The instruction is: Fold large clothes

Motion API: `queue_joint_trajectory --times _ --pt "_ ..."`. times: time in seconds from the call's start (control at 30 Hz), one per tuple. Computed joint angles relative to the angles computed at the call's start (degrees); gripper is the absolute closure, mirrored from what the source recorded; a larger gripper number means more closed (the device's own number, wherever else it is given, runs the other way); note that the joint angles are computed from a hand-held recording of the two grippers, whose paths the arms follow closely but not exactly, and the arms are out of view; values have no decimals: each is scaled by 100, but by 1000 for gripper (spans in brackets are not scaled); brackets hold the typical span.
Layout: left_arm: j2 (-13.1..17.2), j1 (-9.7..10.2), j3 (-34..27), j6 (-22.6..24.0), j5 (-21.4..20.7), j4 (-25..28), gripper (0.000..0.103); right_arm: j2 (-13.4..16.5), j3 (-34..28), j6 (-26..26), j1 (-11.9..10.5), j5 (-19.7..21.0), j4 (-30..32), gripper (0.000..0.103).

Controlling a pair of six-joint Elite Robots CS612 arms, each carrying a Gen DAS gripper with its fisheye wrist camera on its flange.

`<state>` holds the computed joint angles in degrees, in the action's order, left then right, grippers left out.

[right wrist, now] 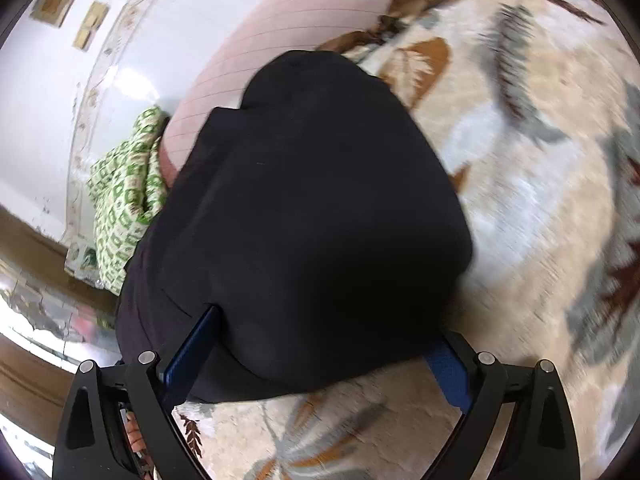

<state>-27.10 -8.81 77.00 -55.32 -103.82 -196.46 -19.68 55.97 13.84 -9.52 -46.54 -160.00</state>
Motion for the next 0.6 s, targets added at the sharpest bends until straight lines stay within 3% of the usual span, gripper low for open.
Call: queue_joint_trajectory --times 0.1,0.2,0.3,0.4,0.47,0.53,0.6 --pt "116 -13 -208 189 -413 -45 16 61 -104 59 10 64 -13 0" --pt "62 -151 -260 680 -20 288 10 127 -154 254 -48 244 -74 0" --pt "120 -192 -343 414 72 221 9 267 -341 374 -36 335 -93 0" --pt "39 -245 -322 407 222 431 24 323 -443 693 -31 413 -133 1" --pt "-100 -306 -224 497 472 543 38 237 -356 648 -44 379 -156 11" --pt "-210 -348 -157 646 650 619 46 182 -320 627 -77 518 -185 29" --pt "-318 -400 -70 674 772 597 49 179 -323 787 -143 831 -245 39"
